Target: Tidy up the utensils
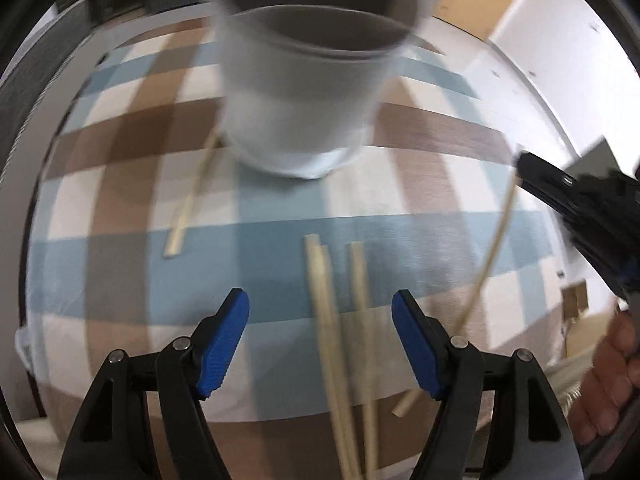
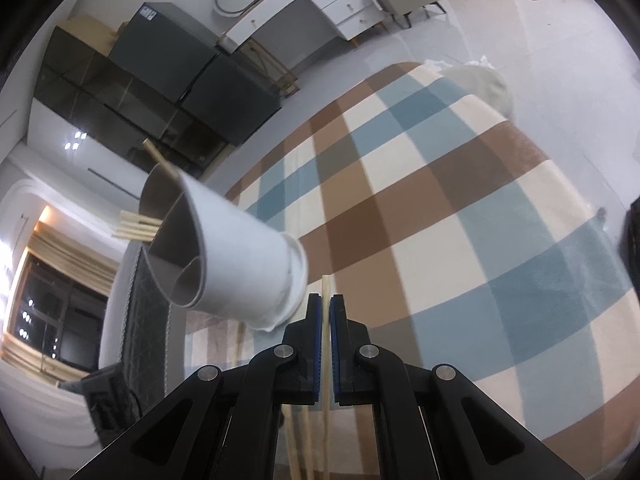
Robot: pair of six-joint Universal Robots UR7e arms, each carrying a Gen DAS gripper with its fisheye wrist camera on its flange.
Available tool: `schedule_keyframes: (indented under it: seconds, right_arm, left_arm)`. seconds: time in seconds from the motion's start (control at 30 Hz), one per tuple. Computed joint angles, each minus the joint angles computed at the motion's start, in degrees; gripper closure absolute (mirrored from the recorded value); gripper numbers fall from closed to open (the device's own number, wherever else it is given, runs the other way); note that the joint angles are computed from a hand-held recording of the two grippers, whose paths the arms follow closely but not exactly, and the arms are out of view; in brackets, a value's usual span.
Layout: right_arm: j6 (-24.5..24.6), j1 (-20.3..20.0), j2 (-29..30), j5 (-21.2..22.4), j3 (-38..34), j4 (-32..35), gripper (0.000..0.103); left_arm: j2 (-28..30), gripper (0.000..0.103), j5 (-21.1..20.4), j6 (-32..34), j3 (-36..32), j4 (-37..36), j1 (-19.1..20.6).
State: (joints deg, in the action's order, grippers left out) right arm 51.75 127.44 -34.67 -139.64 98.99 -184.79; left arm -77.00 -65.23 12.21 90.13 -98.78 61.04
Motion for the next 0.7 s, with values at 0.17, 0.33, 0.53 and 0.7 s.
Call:
schedule_keyframes:
  seconds: [0.17,0.33,0.53,0.7]
  right_arm:
    - [2.65,-0.12,-2.11,-1.74,2.69,0.24,0.1]
    - [5.65,-0.45,-4.0,-2.16,5.9,-1.23,0.1]
    - [4.36,-0.42,-3.82,-1.85,5.38,-1.41,0.1]
    - [4.0,-0.77,-3.62,-1.04,5.17,-1.81,0.1]
  left_arm:
    - [0.63,0.033,1.84,3.08,2.91,-1.01,-2.37]
    - [0.52,0.05,4.34,4.7,5.66,-1.94,-2.52]
    - [0.29,0.061,2.42,5.34,6.37,-0.67,-3.03]
    - [0.01,0.066,0.29,6.76,6.0,0.27,-2.8]
